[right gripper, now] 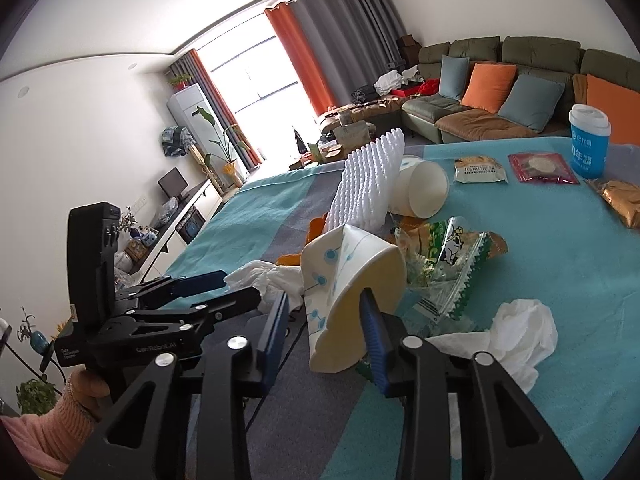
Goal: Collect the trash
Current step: 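Grasp the white tissue with the left gripper while the right gripper grasps the paper cup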
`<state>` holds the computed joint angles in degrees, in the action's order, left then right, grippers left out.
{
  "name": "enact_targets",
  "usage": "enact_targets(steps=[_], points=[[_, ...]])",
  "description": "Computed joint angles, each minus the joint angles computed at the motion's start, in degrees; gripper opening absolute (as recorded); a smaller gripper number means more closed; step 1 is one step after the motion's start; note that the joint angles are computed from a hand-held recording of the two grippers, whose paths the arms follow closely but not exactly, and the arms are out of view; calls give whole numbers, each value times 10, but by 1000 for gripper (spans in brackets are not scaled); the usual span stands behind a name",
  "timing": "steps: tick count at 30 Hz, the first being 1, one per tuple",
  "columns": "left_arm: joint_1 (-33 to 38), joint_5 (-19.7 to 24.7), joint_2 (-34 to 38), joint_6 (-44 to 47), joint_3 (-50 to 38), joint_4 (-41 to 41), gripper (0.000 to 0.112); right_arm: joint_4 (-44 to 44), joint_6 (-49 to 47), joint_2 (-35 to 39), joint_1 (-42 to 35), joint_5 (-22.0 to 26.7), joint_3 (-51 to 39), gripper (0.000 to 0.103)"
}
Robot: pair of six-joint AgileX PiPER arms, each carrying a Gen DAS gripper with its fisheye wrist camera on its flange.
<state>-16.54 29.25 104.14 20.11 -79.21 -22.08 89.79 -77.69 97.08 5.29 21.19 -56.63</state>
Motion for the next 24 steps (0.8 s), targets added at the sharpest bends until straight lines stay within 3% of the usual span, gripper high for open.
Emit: enact_targets(steps=[4,8,12,16,24], points=[[-7,20,22,-14,-27,21,65,-11,13,2,5,-1,-5,21],[-7,33,33,-27,-38,30,54,-18,18,5,4,3,-9,19],[0,41,34,-8,-37,3,29,-24,25,4,0,11,-10,12],[11,46,30,21,-28,-43,14,-28,29,3,0,15,-10,7],[20,31,-3,60,15,-88,7,-11,7,-1,3,24,-8,3]])
